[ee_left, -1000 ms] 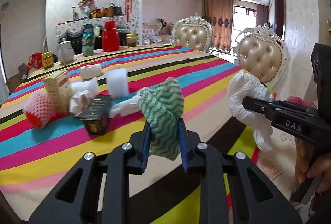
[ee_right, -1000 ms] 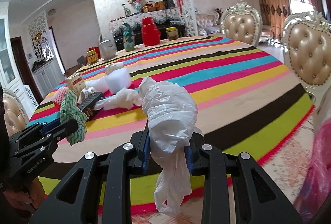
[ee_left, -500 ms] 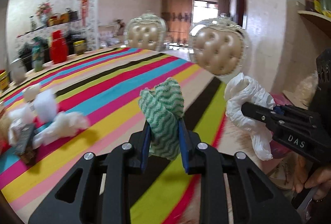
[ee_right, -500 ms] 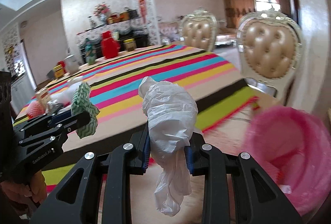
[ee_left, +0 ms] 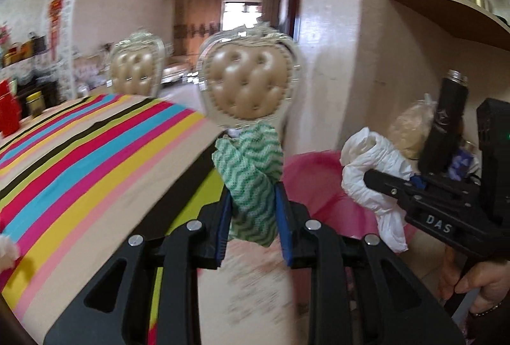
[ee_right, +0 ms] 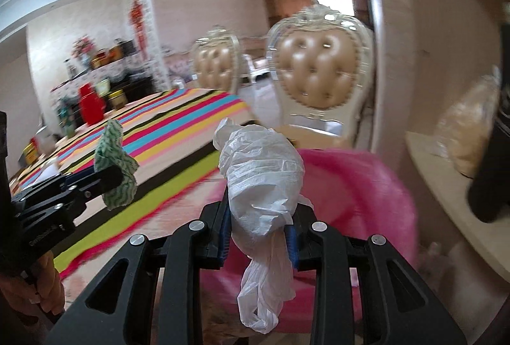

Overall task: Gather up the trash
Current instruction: 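Carry the bag and cloth to the pink bin and open both tools, then swing both tools back over the table toward the remaining trash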

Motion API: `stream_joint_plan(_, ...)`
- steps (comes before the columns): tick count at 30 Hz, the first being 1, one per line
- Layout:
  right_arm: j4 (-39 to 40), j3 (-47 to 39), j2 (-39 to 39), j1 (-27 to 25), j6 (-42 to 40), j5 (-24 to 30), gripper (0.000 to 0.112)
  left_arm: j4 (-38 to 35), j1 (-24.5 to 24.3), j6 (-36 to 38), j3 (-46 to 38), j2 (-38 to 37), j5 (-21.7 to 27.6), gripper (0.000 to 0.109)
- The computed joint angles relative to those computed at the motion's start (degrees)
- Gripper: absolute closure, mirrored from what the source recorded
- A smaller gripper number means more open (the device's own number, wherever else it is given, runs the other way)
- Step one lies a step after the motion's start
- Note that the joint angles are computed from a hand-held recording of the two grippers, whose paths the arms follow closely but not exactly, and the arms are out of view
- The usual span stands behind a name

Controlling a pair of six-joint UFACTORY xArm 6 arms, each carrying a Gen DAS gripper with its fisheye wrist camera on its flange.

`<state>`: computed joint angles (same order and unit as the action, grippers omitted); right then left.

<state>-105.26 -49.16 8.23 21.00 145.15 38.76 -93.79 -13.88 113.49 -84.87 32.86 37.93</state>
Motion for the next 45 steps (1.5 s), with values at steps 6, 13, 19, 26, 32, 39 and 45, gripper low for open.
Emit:
stream_joint_plan(6,0.21,4.45,-2.94,-3.11,1.63,0.45,0.083,3.90,-4.99,-4.73,-2.43,2.30,0.93,0.082)
stream_joint_plan(13,-1.00,6.21,-3.61,-5.79,2.68,-0.40,0.080,8.48,-8.84,-9.17,-7.30,6.47,0.78,0.078)
stream_joint_plan(19,-2.44,5.55,-2.60,-7.80,4.27,-1.26,0.068,9.70,-9.07,-13.12,-11.05,9.47,-1.74,0.042)
stream_joint_plan(26,-2.92,4.70,-2.54,-7.53,4.88,-0.05,0.049,3.77,-4.45,-9.51,-9.64,7.38,-6.81,0.024)
stream_joint_plan(32,-2.60,2.32,-1.32,-5.11,3.31,-0.29,0.048,-3.43,-0.22,-2.34,-6.67,4.53,-11.22,0.011)
stream_joint_plan(39,-1.10,-5.49,3.98,-1.67,-2.08,-3.23,0.048,-8.40,5.98,3.02,-3.41,2.03,-12.37,0.011)
stream_joint_plan(45,1.50,-16.32,11.34,1.76,-9.80,-6.86,0.045,-9.89,11.25,3.25,-3.65,2.26,-13.62,0.011)
